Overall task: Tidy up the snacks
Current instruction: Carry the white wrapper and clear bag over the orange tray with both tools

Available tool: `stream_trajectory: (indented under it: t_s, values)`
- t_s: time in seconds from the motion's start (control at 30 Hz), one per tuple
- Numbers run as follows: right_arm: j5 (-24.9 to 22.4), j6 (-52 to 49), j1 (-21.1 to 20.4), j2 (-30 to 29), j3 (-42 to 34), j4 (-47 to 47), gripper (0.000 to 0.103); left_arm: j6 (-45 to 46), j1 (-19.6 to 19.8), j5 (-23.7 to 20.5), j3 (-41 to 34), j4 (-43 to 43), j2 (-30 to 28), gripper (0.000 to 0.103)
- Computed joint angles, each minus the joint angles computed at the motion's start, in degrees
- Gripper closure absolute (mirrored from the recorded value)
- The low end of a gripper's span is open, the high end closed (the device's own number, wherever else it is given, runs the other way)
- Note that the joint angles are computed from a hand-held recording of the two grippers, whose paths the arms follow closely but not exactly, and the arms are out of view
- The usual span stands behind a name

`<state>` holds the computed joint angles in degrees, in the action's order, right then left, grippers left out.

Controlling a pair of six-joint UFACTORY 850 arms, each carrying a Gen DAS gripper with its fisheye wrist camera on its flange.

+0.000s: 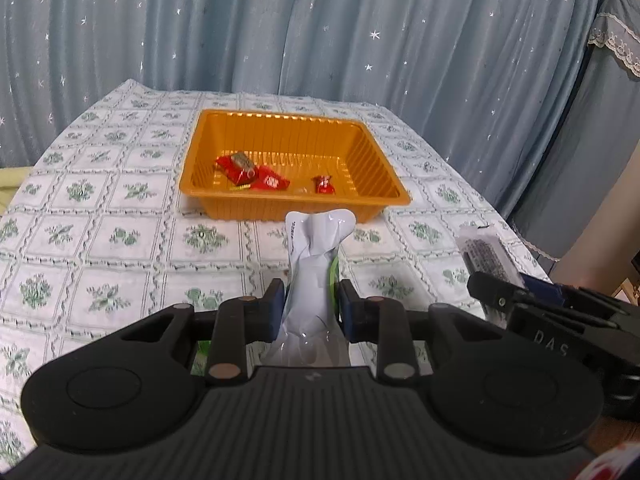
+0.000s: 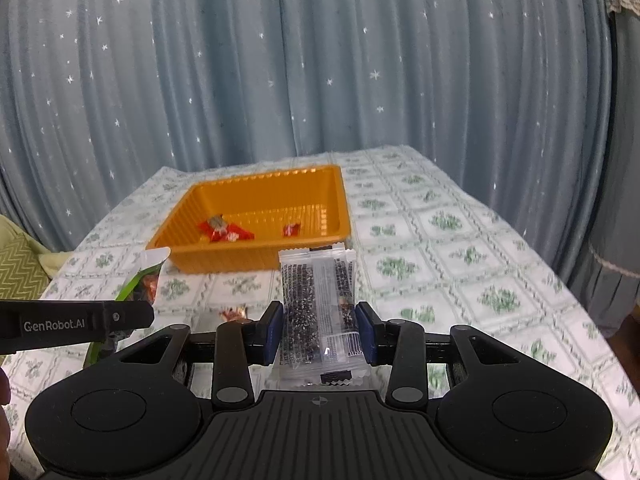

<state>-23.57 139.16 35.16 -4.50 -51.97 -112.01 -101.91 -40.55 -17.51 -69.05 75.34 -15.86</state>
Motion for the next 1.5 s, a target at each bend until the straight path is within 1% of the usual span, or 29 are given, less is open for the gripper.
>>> stream_trajectory:
  t_s: [0.33, 0.43, 0.67, 0.9, 1.0, 1.13, 1.27, 1.43, 1.5]
  values:
    - [0.6, 2.4, -1.9, -3.3, -5.0, -3.8, 0.063, 2.3, 2.3, 0.9, -4.1, 0.4, -2.5, 0.077]
    - [1.2, 3.3, -2.4, -5.2, -7.3, -4.9, 0.063, 4.3, 3.1, 1.3, -5.6, -0.7, -3.6, 0.077]
    - [2.6, 4.7, -3.6, -10.1, -13.2, -6.7, 0.063, 5.6, 5.1, 2.2, -8.5, -0.5, -6.1, 0.077]
    - [5.1, 5.1, -4.4, -14.6, -18.5, -8.0, 0.063, 3.7, 7.5, 3.2, -11.3, 1.4, -9.0, 0.077]
    - [5.7, 4.2, -4.7, -16.5, -20.8, -7.6, 0.063, 0.7, 8.5, 3.6, -12.5, 3.4, -10.2, 0.077]
    - [7.3, 3.6, -5.4, -18.9, -23.7, -6.7, 0.063, -0.3, 9.6, 4.5, -14.3, 4.1, -11.9, 0.077]
    - [7.8, 3.7, -6.0, -21.0, -26.4, -6.7, 0.063, 0.7, 10.4, 5.2, -16.2, 3.7, -13.6, 0.077]
    - [9.1, 5.1, -7.1, -23.9, -29.9, -7.2, 0.063, 4.4, 11.4, 6.5, -19.9, 0.9, -16.2, 0.077]
    - [9.3, 3.4, -7.3, -25.1, -31.4, -5.1, 0.063, 7.8, 11.8, 7.2, -21.6, -2.1, -17.4, 0.077]
